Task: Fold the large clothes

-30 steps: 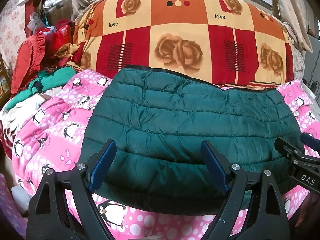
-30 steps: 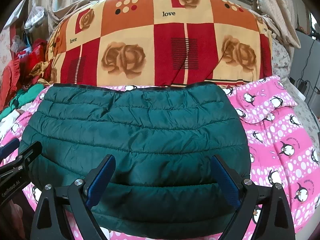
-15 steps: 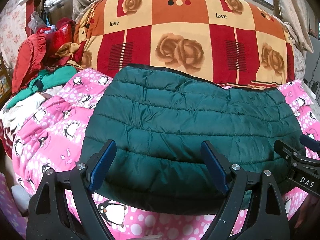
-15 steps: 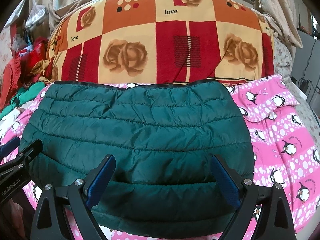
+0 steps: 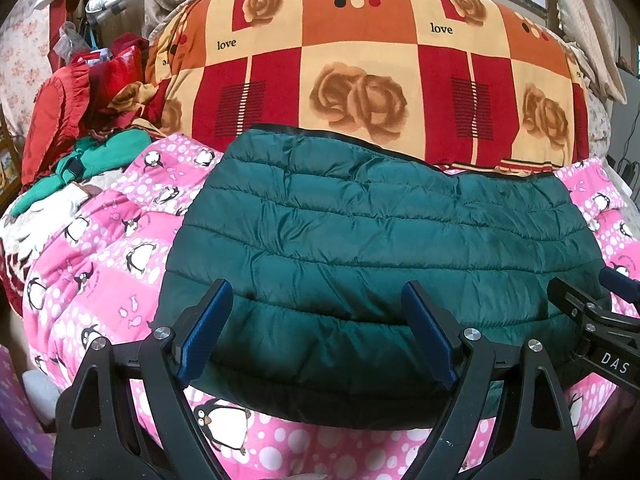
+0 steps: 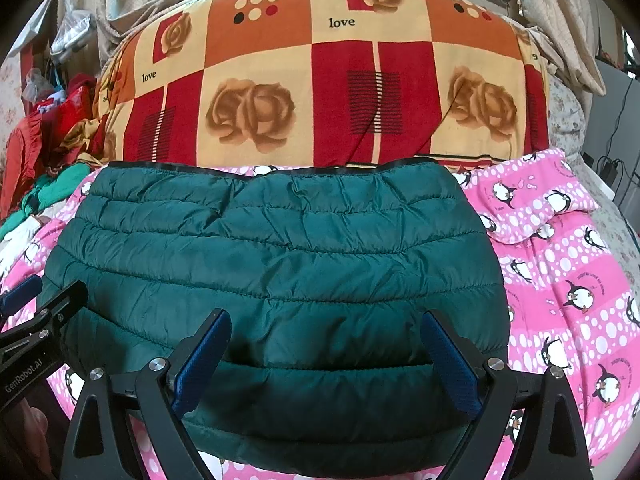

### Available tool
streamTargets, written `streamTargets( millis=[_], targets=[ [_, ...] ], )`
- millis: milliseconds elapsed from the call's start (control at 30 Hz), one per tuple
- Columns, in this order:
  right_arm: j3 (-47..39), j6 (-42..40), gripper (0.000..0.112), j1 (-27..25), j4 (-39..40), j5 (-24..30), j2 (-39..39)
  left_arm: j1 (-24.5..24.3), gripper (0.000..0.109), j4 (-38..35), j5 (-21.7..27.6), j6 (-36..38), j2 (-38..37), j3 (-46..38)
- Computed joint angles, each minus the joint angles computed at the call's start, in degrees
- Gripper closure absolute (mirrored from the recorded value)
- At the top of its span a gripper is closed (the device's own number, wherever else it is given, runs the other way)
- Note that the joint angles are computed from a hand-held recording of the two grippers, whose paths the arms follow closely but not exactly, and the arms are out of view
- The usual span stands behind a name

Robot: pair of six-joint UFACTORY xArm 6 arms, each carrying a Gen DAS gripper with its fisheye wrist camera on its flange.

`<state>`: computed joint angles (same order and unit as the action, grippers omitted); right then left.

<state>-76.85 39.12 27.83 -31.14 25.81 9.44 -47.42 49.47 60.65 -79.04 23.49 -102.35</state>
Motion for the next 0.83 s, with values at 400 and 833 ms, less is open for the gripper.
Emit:
streamTargets(
  millis=[400,833],
  targets=[
    [-0.6,-0.8,0.018,0.0,0.8,0.3,0.5,0.0,0.022,-0.2,-0.2,0.1,0.6,-0.6],
    [-1.7,-2.7,0.018,-0.7,2.7,-0.2,1.4,1.9,0.022,-0.8,-3.5,0.1,-1.3,2.0]
  ],
)
